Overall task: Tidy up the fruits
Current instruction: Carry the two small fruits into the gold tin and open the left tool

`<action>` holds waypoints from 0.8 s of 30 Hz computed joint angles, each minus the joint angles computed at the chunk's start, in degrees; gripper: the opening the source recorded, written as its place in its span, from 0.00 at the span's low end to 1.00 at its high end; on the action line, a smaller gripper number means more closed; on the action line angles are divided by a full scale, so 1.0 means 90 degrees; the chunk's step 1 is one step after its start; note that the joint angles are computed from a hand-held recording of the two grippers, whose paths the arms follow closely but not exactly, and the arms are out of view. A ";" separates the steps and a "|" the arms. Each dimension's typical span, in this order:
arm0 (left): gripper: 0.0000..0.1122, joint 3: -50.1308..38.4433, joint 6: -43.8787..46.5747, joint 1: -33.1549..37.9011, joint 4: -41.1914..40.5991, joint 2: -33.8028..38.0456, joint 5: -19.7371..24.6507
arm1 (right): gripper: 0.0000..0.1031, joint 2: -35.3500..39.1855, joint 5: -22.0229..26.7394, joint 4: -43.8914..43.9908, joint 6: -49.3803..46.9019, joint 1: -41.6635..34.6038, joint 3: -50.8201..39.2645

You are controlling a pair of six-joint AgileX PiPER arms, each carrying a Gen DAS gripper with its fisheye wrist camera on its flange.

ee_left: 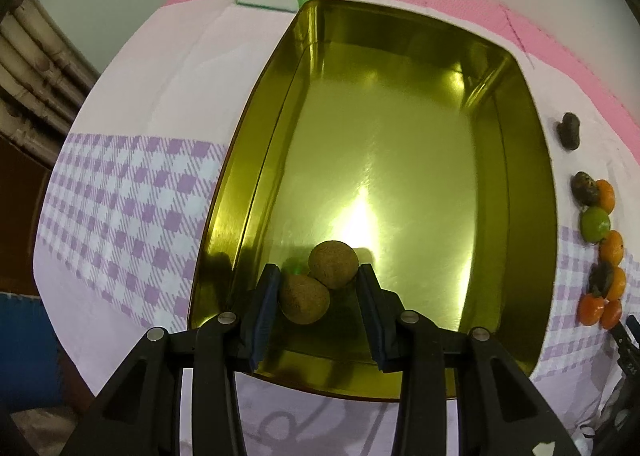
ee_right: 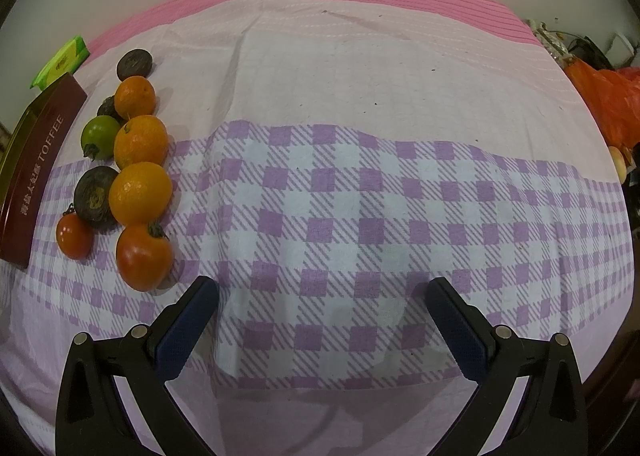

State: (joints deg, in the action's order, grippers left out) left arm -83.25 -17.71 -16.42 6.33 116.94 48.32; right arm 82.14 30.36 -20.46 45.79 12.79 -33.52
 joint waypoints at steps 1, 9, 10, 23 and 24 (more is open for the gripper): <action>0.32 0.0013 -0.0006 -0.0005 -0.0016 0.0031 -0.0008 | 1.00 0.0019 -0.0010 0.0006 -0.0016 -0.0013 -0.0008; 0.32 0.0120 -0.0137 -0.0113 0.0198 0.0137 -0.0138 | 1.00 -0.0002 -0.0003 -0.0011 0.0027 0.0009 0.0003; 0.32 0.0130 -0.0169 -0.0128 0.0211 0.0127 -0.0134 | 1.00 -0.0002 -0.0007 -0.0019 0.0039 0.0011 0.0005; 0.39 0.0048 0.0105 -0.0057 0.0025 0.0090 -0.0087 | 1.00 -0.0018 0.0021 -0.0072 0.0131 0.0056 0.0010; 0.42 0.0072 0.0140 -0.0051 -0.0008 0.0044 -0.0117 | 1.00 -0.0027 0.0029 -0.0074 0.0140 0.0064 0.0014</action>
State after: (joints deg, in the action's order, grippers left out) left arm -82.60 -16.44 -16.88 6.26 117.34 47.27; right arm 81.90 30.62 -21.13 47.05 13.37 -33.39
